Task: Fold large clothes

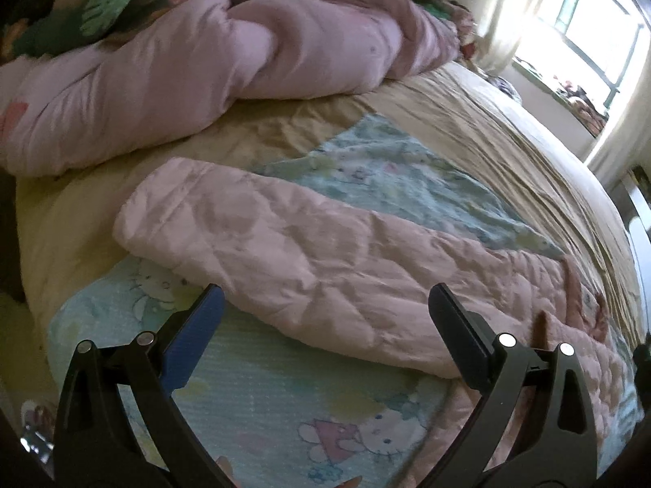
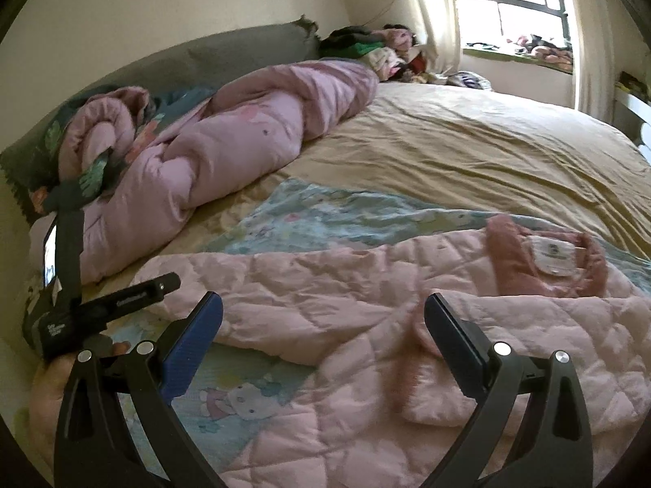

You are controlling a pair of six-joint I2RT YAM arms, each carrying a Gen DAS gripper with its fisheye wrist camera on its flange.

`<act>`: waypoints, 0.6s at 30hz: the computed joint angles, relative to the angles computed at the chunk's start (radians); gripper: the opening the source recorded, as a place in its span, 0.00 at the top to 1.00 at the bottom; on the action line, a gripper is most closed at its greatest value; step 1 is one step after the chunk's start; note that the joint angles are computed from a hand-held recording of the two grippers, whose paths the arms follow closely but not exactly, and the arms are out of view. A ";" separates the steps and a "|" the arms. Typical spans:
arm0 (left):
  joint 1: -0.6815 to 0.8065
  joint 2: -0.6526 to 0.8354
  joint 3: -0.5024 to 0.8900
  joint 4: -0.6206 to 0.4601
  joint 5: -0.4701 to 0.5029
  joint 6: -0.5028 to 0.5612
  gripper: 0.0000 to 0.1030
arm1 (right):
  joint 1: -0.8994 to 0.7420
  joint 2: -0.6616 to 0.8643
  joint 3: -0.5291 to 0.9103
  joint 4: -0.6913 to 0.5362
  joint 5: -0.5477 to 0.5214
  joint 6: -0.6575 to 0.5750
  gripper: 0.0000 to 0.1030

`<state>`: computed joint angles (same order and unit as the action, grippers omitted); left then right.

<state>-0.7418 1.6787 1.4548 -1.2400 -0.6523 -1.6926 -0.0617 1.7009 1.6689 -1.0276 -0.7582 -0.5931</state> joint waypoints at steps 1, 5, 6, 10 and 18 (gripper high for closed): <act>0.004 -0.016 -0.021 0.006 0.004 -0.010 0.09 | 0.016 -0.006 -0.015 0.014 0.005 0.009 0.04; 0.040 -0.077 -0.112 0.021 0.031 -0.036 0.09 | 0.061 -0.006 -0.037 0.029 0.014 0.037 0.04; 0.045 -0.092 -0.131 0.023 0.037 -0.044 0.09 | 0.069 -0.002 -0.036 0.027 0.015 0.039 0.04; 0.085 -0.141 -0.216 0.070 0.072 -0.053 0.09 | 0.114 -0.011 -0.073 0.044 0.033 0.038 0.04; 0.168 -0.231 -0.382 0.187 0.154 -0.035 0.09 | 0.187 -0.023 -0.137 0.065 0.063 0.016 0.04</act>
<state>-0.5738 1.4481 1.0727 -1.0527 -0.4984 -1.7278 0.1256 1.6780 1.5319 -0.9630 -0.6956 -0.5769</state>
